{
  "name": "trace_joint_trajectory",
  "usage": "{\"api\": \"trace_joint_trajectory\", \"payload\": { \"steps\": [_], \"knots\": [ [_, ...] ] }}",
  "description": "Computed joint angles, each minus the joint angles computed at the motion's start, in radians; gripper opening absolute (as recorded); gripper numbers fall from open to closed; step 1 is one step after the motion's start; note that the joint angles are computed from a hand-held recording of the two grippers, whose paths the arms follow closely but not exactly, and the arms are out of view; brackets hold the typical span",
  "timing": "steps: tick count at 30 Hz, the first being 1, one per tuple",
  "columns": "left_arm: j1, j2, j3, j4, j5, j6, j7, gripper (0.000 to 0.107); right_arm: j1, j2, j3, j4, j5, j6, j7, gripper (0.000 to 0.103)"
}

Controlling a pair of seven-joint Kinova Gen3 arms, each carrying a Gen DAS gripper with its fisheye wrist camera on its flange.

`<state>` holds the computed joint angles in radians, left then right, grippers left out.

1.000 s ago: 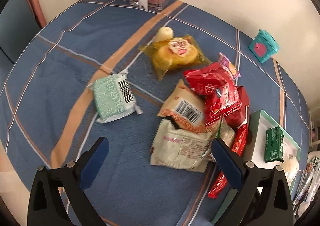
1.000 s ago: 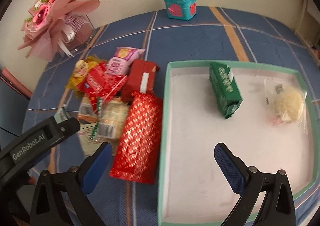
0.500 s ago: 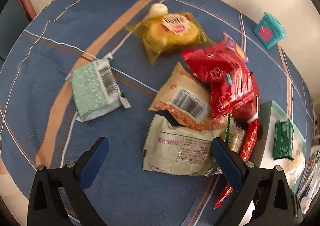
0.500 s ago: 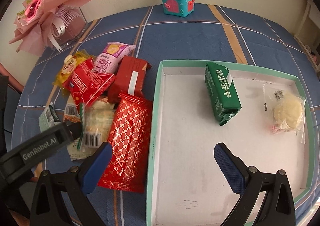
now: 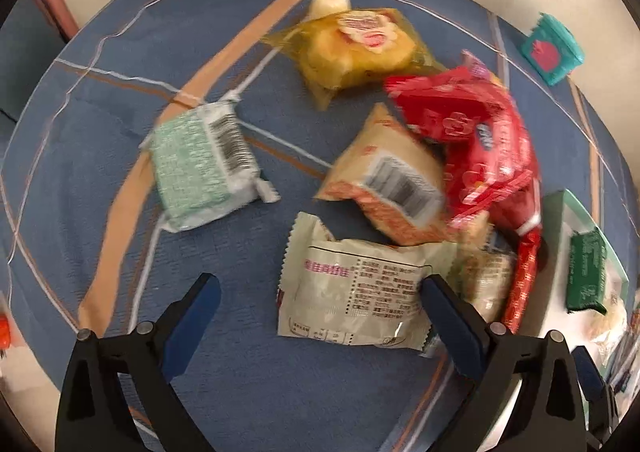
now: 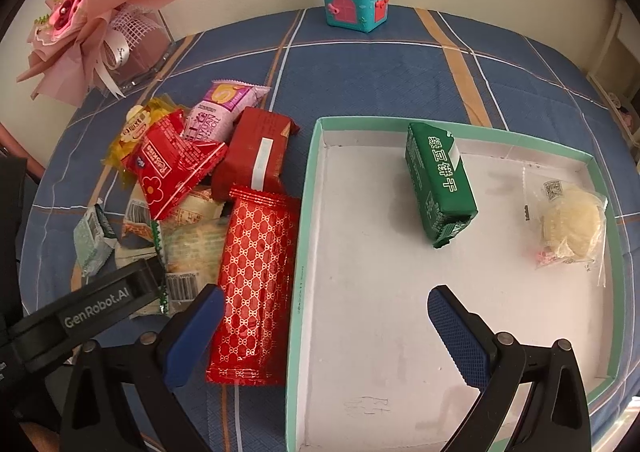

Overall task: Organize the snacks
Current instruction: 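Move both tools back toward the snack pile, then grasp the cream pastry pack with the left tool while the right tool grasps the red pack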

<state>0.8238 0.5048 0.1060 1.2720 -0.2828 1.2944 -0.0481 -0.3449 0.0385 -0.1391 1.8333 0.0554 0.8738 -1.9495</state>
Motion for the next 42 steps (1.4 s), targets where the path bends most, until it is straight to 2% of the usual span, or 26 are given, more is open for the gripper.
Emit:
{"api": "trace_joint_trajectory", "payload": {
  "steps": [5,12,18,26,33,37,42],
  "knots": [
    [-0.008,-0.034,-0.005,0.067,0.02,-0.02,0.071,0.087,-0.003,-0.008,-0.004,0.002,-0.003,-0.011,0.005,0.098],
    [-0.019,-0.076,0.007,0.134,0.011,-0.045,0.144,0.087,-0.02,-0.024,-0.019,0.005,-0.021,-0.048,0.041,0.079],
    [-0.049,-0.111,0.025,0.19,0.016,-0.078,0.145,0.087,-0.062,-0.026,-0.046,0.002,0.046,-0.054,0.033,0.064],
    [-0.06,-0.107,0.034,0.191,0.022,-0.098,0.144,0.087,-0.11,0.003,-0.062,0.001,0.09,-0.036,0.04,0.054],
    [-0.059,-0.104,0.031,0.193,0.025,-0.106,0.147,0.087,-0.162,0.034,-0.067,-0.001,0.175,0.01,-0.004,0.047],
    [-0.058,-0.102,0.033,0.188,0.027,-0.101,0.145,0.087,-0.168,0.026,-0.052,-0.004,0.188,0.019,-0.017,0.035],
    [-0.056,-0.092,0.033,0.176,0.031,-0.096,0.14,0.087,-0.12,0.012,-0.039,-0.01,0.117,0.006,0.034,0.021]
  ]
}}
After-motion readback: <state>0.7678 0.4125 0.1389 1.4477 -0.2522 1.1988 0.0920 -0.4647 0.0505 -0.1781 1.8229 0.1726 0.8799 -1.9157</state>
